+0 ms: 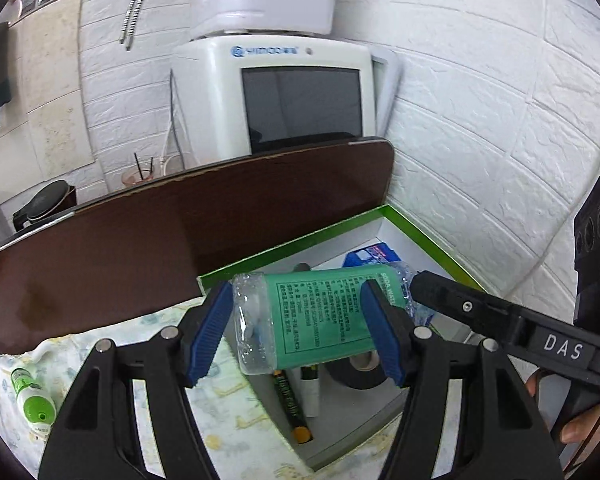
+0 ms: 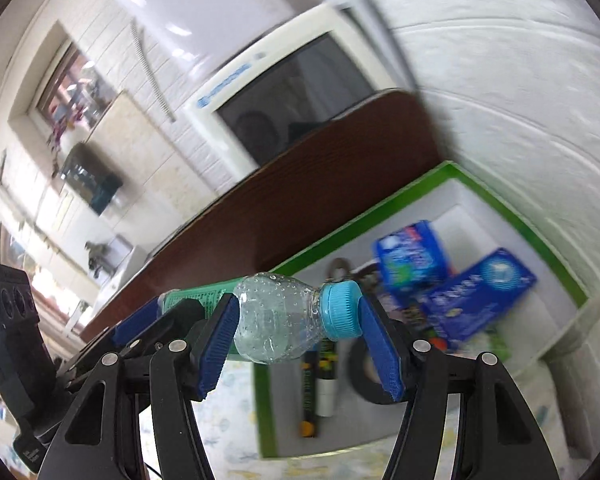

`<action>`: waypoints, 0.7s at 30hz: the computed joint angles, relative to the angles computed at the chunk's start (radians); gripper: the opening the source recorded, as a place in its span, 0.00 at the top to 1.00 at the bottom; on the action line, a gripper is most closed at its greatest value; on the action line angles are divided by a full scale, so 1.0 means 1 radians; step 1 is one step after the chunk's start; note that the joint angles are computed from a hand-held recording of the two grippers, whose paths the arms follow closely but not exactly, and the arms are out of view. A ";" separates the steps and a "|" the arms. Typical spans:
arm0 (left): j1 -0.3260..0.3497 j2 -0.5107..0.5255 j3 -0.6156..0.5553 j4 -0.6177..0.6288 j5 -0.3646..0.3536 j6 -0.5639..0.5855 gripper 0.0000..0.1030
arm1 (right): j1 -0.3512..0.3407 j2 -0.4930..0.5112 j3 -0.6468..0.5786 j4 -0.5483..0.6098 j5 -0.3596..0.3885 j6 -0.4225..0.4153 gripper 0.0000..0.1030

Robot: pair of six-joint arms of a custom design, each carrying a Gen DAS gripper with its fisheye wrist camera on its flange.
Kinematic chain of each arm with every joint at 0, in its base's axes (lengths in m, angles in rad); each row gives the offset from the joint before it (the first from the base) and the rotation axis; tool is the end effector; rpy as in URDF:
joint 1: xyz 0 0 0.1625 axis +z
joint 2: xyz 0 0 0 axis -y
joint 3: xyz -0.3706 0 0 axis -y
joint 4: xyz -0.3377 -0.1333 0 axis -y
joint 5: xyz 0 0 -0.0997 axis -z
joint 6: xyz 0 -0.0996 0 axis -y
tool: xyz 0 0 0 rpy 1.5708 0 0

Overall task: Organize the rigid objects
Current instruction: 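Carry the water bottle into the box and release it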

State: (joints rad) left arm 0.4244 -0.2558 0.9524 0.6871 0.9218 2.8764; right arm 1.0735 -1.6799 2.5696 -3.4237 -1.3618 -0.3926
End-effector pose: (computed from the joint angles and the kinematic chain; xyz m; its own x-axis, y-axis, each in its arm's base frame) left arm -0.4073 -0.3964 -0.0569 -0.6501 0.5499 -0.5243 0.7512 0.5686 -0.3351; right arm -0.0122 -0.3452 0.2948 -0.9736 0.1009 0.2047 -0.1084 0.5848 -0.8039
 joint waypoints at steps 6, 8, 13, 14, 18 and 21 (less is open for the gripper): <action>0.000 0.125 -0.184 0.101 0.047 -0.004 0.38 | -0.183 -0.131 0.006 0.113 0.126 -0.029 0.37; 0.006 0.166 -0.247 0.138 0.060 -0.007 0.38 | -0.217 -0.142 0.003 0.121 0.145 -0.038 0.37; 0.031 0.252 -0.378 0.218 0.092 -0.033 0.38 | -0.263 -0.130 -0.026 0.141 0.161 -0.056 0.37; 0.036 0.267 -0.399 0.231 0.100 -0.035 0.38 | -0.263 -0.116 -0.031 0.130 0.155 -0.054 0.37; 0.029 0.352 -0.513 0.273 0.072 0.019 0.36 | -0.244 -0.052 -0.038 0.031 0.103 -0.055 0.37; 0.010 0.438 -0.640 0.323 0.017 0.087 0.33 | -0.201 0.043 -0.035 -0.145 0.011 -0.076 0.37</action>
State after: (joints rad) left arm 0.4347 0.1822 0.3122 1.0097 0.9393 2.9635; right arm 0.8727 -1.6374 2.5345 -3.5692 -1.3511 -0.4686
